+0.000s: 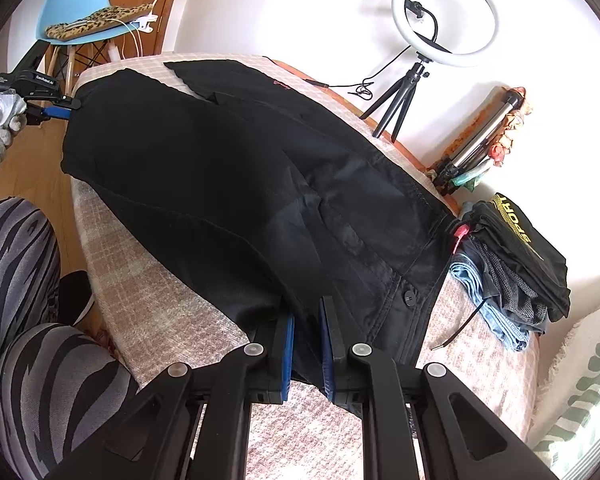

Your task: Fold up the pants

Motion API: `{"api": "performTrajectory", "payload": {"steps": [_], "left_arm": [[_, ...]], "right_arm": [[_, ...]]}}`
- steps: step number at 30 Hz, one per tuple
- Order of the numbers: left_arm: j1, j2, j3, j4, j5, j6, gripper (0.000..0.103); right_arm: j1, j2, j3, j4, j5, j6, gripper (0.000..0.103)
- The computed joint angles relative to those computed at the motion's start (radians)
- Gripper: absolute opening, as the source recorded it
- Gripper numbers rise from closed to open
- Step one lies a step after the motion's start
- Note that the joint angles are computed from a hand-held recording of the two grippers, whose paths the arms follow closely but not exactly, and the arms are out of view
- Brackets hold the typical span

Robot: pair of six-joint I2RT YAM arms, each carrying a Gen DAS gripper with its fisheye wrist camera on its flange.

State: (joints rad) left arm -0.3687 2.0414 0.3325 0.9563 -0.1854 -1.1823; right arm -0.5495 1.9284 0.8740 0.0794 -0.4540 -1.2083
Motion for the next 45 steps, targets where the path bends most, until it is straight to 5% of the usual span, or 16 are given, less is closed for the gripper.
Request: {"api": "performTrajectory", "payload": {"steps": [2, 7, 13, 16, 20, 31, 35, 40, 45], "left_arm": [[-0.012, -0.056, 0.0, -0.059, -0.046, 0.036, 0.004], [-0.007, -0.193, 0.006, -0.16, -0.128, 0.119, 0.002], [0.014, -0.239, -0.069, -0.147, -0.086, 0.128, 0.002], [0.04, -0.148, -0.108, -0.042, -0.016, 0.1, 0.011], [0.065, 0.005, -0.124, 0.157, 0.046, 0.017, 0.046], [-0.039, 0.05, -0.039, 0.213, 0.088, -0.112, 0.052], [-0.084, 0.004, -0.001, 0.149, 0.075, -0.165, 0.055], [-0.119, -0.058, 0.135, -0.064, 0.058, -0.153, 0.06], [-0.112, 0.005, 0.258, -0.103, 0.075, -0.204, 0.063]], "right_arm": [[-0.001, -0.006, -0.012, 0.017, 0.002, 0.004, 0.009], [-0.008, -0.027, -0.017, 0.013, -0.011, 0.003, 0.008], [-0.009, -0.052, -0.03, 0.018, -0.015, -0.002, 0.007], [0.008, -0.035, -0.014, 0.036, 0.013, 0.025, 0.007], [0.042, -0.003, 0.031, 0.066, 0.043, 0.067, 0.007], [0.147, 0.128, 0.242, 0.072, 0.146, 0.177, 0.007], [0.156, 0.151, 0.27, 0.067, 0.152, 0.171, 0.006], [0.145, 0.159, 0.276, 0.059, 0.137, 0.158, 0.007], [0.127, 0.151, 0.266, 0.05, 0.107, 0.155, 0.007]]}}
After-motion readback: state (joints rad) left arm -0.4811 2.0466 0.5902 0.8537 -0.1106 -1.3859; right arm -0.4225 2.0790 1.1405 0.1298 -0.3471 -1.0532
